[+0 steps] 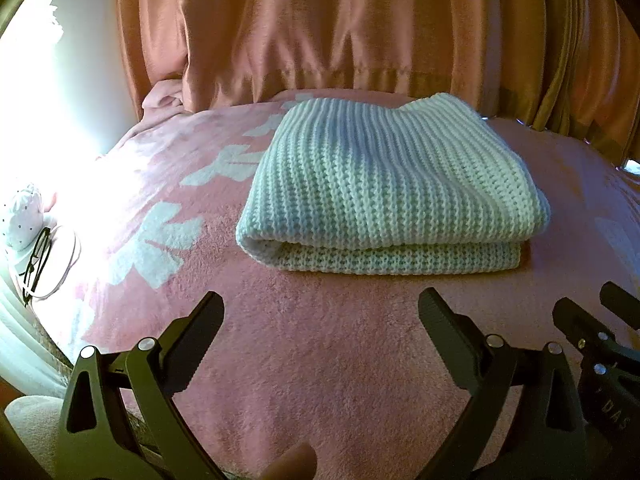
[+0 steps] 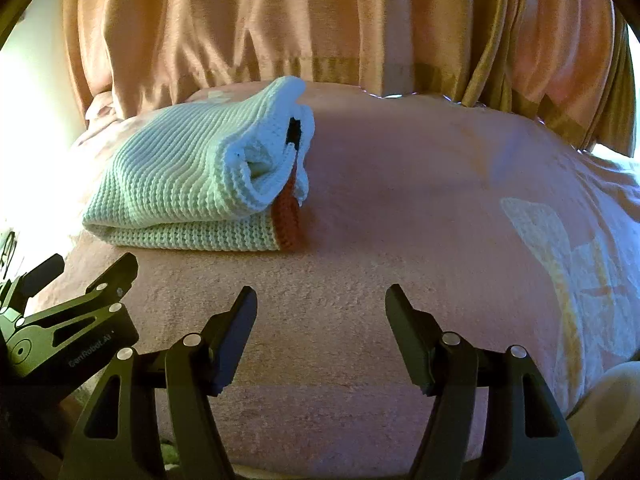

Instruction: Fold small clothes

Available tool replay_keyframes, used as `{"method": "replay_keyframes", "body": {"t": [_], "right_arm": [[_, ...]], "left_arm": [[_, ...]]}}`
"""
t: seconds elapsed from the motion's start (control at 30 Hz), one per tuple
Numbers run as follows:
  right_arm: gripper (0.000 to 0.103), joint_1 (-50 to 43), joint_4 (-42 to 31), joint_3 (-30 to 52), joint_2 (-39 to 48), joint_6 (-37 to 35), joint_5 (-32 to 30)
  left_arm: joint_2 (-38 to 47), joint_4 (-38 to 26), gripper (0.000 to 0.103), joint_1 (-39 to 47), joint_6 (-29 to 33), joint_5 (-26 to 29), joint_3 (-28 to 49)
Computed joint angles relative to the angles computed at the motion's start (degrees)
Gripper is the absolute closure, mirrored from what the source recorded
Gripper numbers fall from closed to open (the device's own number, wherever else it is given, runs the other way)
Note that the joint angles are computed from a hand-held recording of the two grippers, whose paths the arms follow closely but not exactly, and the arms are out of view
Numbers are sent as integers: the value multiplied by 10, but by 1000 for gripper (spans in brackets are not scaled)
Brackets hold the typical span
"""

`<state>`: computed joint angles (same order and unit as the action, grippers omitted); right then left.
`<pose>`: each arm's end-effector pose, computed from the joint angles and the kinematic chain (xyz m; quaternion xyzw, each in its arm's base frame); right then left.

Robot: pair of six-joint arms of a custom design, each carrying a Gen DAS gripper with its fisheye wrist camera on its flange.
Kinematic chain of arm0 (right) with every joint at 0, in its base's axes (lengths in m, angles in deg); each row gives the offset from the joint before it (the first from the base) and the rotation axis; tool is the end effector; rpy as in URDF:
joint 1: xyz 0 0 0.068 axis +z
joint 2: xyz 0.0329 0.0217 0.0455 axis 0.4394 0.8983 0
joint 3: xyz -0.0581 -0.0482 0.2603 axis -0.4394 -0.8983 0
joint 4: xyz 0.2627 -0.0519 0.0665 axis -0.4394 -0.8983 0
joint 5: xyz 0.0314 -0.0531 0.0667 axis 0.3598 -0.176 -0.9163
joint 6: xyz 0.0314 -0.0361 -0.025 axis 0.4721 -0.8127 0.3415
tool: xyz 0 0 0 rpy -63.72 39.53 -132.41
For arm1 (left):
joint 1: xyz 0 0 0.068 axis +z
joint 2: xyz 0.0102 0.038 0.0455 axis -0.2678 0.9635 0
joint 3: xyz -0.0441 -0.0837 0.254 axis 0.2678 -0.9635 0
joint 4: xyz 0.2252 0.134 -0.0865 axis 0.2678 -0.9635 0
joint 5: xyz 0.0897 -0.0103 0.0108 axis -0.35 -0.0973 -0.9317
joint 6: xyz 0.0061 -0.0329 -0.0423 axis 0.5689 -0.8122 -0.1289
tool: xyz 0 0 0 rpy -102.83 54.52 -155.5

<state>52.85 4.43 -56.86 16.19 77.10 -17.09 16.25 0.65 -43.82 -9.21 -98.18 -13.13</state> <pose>0.2526 0.1176 0.0672 -0.0315 0.9173 0.0334 0.3954 0.2496 -0.1149 0.0954 -0.0512 0.9125 0.0652 0.4006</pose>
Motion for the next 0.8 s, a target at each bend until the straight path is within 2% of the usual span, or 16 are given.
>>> {"method": "replay_keyframes", "body": {"t": [0.8], "right_arm": [[38, 7, -7, 0, -3, 6, 3]], "left_arm": [[2, -4, 6, 2, 0, 13, 2]]}}
